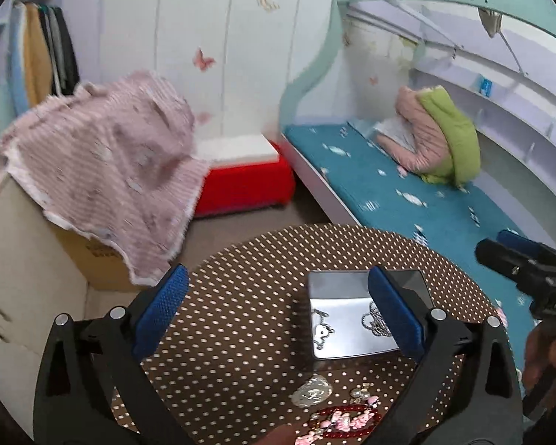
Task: Organize jewelry
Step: 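Withdraw both tools from the box back toward the remaining jewelry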
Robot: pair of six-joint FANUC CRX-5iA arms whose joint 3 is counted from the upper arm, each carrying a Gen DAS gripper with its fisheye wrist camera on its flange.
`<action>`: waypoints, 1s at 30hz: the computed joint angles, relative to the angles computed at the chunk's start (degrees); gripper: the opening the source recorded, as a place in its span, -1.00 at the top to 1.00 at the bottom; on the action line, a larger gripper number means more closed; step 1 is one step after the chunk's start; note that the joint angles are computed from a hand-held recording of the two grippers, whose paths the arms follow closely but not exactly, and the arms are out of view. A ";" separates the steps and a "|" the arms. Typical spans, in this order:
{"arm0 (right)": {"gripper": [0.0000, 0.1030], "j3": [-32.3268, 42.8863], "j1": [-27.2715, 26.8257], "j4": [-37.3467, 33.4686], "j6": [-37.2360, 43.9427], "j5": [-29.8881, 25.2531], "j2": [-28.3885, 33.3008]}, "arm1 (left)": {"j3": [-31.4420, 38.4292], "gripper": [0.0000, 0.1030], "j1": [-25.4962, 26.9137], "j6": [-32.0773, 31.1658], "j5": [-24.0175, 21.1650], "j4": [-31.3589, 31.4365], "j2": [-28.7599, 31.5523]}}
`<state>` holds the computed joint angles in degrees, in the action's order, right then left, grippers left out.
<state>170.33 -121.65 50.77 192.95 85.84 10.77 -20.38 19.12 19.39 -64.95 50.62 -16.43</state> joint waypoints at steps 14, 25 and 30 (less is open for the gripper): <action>-0.85 -6.84 12.36 11.46 -3.11 11.10 -3.67 | -6.17 -0.90 10.37 -8.32 -3.37 8.81 -8.62; -0.85 -7.89 16.16 10.75 -6.82 16.28 -6.46 | -9.66 -0.90 17.62 -11.97 -8.02 8.14 -11.98; -0.85 -5.81 16.45 7.74 -9.44 16.24 -6.08 | -11.72 -0.90 20.00 -14.31 -9.94 5.91 -12.63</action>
